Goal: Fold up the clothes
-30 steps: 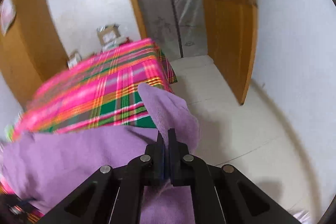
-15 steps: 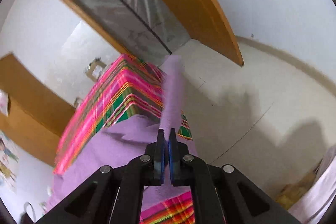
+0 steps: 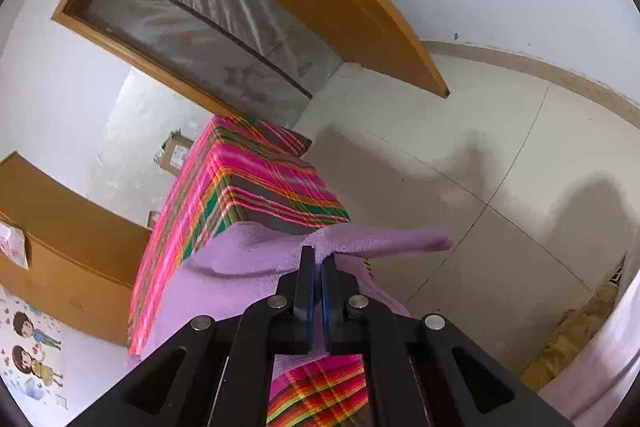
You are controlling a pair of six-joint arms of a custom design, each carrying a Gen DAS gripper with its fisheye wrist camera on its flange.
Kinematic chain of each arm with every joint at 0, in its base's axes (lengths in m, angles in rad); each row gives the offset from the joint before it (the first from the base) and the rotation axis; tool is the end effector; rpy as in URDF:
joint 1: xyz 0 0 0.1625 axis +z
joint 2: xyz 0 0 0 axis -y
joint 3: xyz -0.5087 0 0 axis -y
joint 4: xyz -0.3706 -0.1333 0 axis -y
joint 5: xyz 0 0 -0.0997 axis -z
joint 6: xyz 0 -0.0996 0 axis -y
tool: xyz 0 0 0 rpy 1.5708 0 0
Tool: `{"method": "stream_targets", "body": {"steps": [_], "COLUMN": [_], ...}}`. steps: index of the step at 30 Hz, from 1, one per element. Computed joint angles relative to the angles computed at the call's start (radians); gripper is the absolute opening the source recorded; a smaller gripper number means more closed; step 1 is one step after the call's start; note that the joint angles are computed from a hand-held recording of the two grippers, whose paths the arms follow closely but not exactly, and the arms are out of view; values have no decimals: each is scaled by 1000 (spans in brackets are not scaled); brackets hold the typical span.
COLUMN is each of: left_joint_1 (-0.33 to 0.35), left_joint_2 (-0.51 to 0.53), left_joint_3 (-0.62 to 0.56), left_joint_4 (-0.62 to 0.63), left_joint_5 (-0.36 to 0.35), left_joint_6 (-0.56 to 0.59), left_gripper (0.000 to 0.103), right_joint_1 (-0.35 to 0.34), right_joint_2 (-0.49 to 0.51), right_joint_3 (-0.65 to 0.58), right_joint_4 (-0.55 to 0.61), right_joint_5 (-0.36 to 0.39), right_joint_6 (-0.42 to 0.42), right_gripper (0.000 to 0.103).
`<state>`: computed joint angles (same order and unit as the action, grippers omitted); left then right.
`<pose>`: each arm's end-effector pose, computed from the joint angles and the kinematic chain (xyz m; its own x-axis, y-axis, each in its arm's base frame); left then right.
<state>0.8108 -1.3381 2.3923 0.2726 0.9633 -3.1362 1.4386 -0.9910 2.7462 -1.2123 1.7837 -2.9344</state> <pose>-0.0161 -0.2929 0.2318 -0.6865 0.4695 -0.5552 0.6722 0.7008 -0.2386 0.0793 -0.2553 0.0881 -0.9108 0.4069 -0.0693 0.2610 0.4378 -0.8604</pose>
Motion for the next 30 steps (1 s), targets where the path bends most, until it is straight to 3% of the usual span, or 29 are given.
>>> {"method": "stream_targets", "body": {"steps": [12,15,18,23,26,30], "left_joint_1": [3,6,8,12,7,19], "left_joint_2": [-29,-39,-50,-89,-117,-177], "left_joint_3": [9,13,12,7,12,7], "left_joint_4": [11,12,16,38,54,79], "left_joint_5": [26,34,26,29,27,16], "left_joint_6": [-8,-7,-20,-23,-30,-26], "left_gripper": [7,7,7,14,16,19], "right_joint_1": [130,179,210,365,489,609], "right_joint_2": [26,23,31,84,134,196], "right_joint_3": [-87,-132,-161,-208,-252,-336], "right_joint_4": [117,210,276,279,239,246], "right_joint_5": [226,332,386,630,765,769], "right_joint_6": [2,56,116,147,65,-122], "right_gripper": [3,9,10,10,10,10]}}
